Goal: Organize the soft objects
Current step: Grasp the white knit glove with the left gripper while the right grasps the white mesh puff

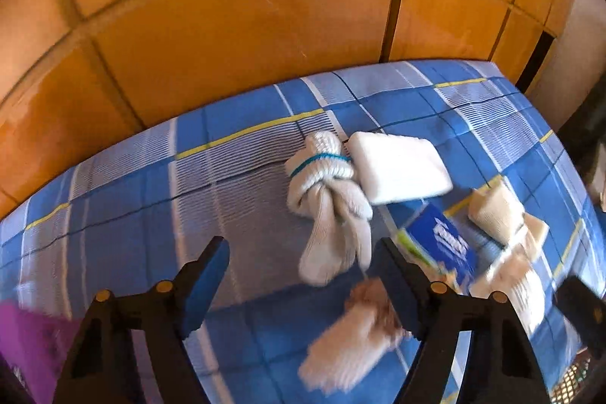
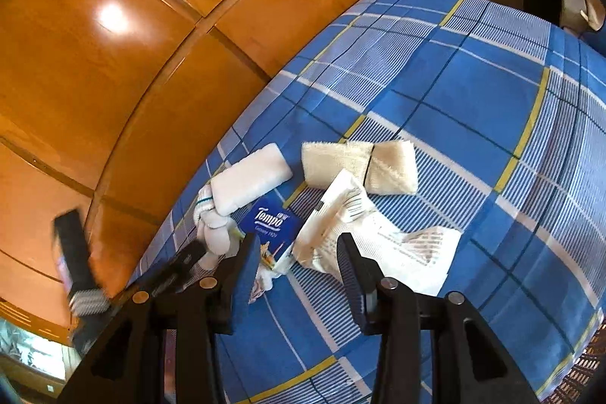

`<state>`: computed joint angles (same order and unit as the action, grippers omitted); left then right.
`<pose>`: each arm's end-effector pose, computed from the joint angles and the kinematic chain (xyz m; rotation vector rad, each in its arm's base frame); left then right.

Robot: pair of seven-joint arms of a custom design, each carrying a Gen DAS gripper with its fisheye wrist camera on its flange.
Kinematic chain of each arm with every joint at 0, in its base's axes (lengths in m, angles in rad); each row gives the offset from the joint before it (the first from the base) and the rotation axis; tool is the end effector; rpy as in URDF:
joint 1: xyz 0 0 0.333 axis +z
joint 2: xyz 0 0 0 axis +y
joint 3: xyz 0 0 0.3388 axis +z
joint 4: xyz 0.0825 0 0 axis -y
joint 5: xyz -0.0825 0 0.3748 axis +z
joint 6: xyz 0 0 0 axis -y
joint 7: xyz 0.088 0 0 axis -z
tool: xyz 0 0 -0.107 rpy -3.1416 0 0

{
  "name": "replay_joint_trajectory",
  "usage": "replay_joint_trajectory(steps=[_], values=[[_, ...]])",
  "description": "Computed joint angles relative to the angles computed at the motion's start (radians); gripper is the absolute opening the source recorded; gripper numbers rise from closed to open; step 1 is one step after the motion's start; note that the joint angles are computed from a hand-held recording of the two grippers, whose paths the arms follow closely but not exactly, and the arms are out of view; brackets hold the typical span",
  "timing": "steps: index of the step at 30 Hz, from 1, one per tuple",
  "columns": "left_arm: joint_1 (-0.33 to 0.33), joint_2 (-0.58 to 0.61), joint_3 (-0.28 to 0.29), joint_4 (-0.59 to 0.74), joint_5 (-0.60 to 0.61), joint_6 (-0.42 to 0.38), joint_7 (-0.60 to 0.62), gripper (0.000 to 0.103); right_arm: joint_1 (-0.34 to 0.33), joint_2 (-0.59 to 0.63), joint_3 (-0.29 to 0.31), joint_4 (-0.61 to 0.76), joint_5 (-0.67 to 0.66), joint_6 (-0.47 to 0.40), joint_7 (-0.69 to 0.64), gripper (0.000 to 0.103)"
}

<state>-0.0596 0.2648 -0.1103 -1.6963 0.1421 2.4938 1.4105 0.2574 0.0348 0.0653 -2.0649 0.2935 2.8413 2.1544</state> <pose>0.6676 -0.1071 0.5255 -1.8309 1.9991 -0.5337 0.5697 0.1740 0.5294 -1.2076 2.0567 -0.0769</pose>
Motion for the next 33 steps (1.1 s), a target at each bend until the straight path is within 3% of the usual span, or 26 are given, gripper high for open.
replay_joint_trajectory(steps=[5, 7, 8, 10, 11, 16, 19, 26, 30, 33], values=[[-0.019, 0.110, 0.002, 0.123, 0.015, -0.036, 0.009, 0.071, 0.001, 0.007, 0.007, 0.010, 0.044, -0.005, -0.052, 0.042], [-0.016, 0.152, -0.007, 0.173, -0.005, -0.069, 0.031, 0.055, 0.002, 0.011, 0.006, 0.014, 0.044, -0.011, -0.056, 0.042], [-0.014, 0.168, -0.009, 0.193, -0.015, -0.090, 0.042, 0.041, 0.002, 0.011, 0.006, 0.014, 0.048, -0.010, -0.060, 0.042], [-0.005, 0.152, -0.008, 0.155, -0.036, -0.059, 0.034, 0.032, 0.001, 0.012, 0.009, 0.013, 0.069, -0.007, -0.082, 0.042], [0.001, 0.137, -0.009, 0.129, -0.049, -0.049, 0.034, 0.016, 0.002, 0.013, 0.011, 0.015, 0.079, -0.005, -0.097, 0.042], [0.032, -0.016, -0.009, -0.116, -0.091, 0.053, 0.031, 0.016, 0.008, 0.019, 0.016, 0.022, 0.082, 0.007, -0.139, 0.042], [0.064, -0.132, -0.027, -0.275, -0.193, 0.082, 0.096, 0.016, 0.010, 0.023, 0.018, 0.029, 0.089, -0.008, -0.158, 0.042], [0.043, -0.370, -0.010, -0.579, -0.286, 0.168, 0.203, 0.016, 0.008, 0.040, 0.027, 0.053, 0.132, -0.046, -0.223, 0.042], [0.014, -0.485, 0.011, -0.730, -0.309, 0.249, 0.273, 0.016, -0.005, 0.076, 0.060, 0.108, 0.291, -0.123, -0.413, 0.042], [-0.005, -0.511, 0.026, -0.797, -0.307, 0.346, 0.315, 0.016, 0.015, 0.109, 0.059, 0.162, 0.242, -0.220, -0.440, 0.042]])
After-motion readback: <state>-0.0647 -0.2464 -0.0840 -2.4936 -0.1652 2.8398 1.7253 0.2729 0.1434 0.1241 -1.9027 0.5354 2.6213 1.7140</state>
